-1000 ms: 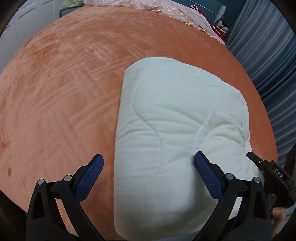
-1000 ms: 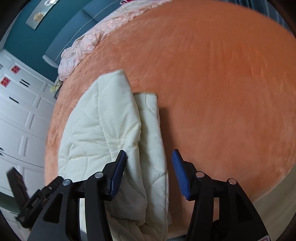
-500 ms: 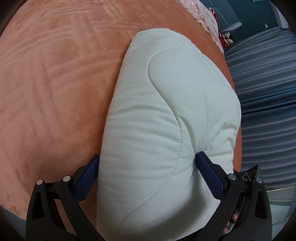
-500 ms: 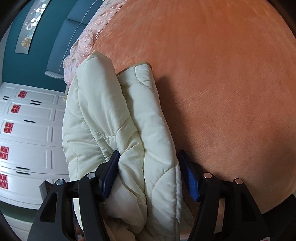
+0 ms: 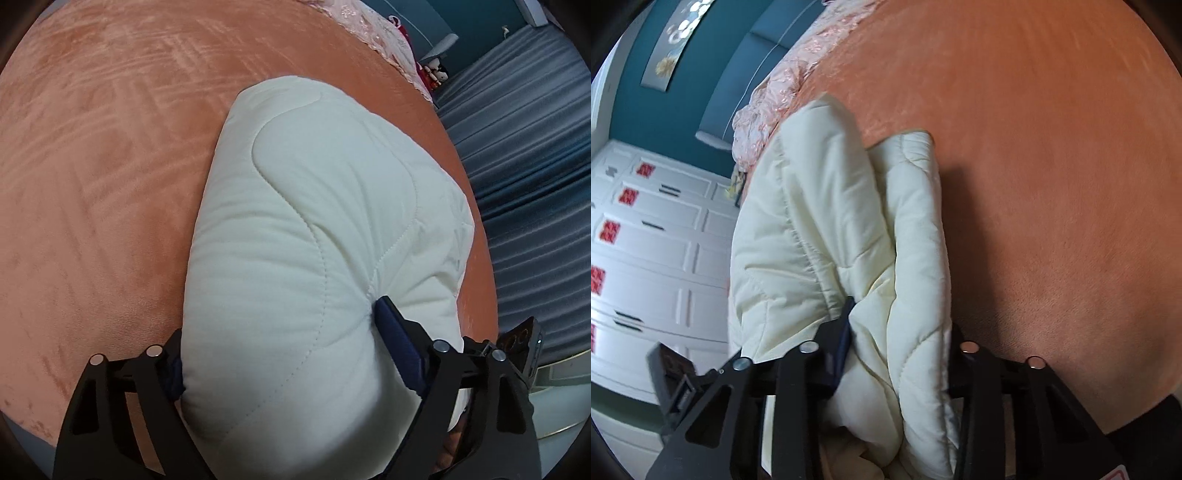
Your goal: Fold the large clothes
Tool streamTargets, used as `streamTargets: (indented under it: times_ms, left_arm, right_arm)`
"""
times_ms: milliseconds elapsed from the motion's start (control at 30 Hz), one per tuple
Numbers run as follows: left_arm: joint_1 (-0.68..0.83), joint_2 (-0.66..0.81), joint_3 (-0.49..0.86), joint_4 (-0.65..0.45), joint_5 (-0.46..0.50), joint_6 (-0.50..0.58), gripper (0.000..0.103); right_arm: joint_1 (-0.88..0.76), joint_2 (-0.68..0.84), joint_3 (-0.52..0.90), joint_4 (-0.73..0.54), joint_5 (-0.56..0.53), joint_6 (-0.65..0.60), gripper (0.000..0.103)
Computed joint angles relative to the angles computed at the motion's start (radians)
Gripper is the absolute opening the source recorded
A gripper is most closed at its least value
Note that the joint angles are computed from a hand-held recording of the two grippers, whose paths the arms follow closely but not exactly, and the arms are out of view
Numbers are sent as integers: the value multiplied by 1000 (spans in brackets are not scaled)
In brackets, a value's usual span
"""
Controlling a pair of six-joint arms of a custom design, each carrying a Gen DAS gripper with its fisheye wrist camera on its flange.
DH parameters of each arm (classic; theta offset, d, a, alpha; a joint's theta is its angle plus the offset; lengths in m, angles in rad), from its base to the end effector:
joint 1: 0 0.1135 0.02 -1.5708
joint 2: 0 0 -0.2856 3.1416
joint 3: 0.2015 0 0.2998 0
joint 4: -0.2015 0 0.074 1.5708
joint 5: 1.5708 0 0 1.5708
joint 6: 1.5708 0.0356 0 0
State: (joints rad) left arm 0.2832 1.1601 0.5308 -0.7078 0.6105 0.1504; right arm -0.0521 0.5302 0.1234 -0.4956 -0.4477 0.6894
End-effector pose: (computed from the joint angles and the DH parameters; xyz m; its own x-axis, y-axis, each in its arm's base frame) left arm 0.2003 0.0370 0.1506 -0.9387 -0.1453 -0.3125 0.0396 0.8552 -0.5167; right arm 0.1335 0.0085 0.1135 -0.7453 0.6130 -0.2621 0.3280 0.6794 0.6564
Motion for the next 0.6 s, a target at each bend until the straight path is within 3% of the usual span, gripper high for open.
streamTargets:
  times_ms: [133, 267, 400, 600]
  left_arm:
    - [7, -150, 19, -76, -10, 84, 60]
    - [46, -302, 68, -155, 9, 179, 57]
    - [145, -351, 146, -231, 102, 277, 57]
    - [404, -243, 315, -393, 327, 513, 57]
  right_arm:
    - [211, -102, 87, -132, 224, 45, 23]
    - [404, -156, 167, -216, 413, 109, 23]
    - [590, -177, 252, -251, 600, 178, 23]
    - [824, -54, 413, -176, 848, 179, 23]
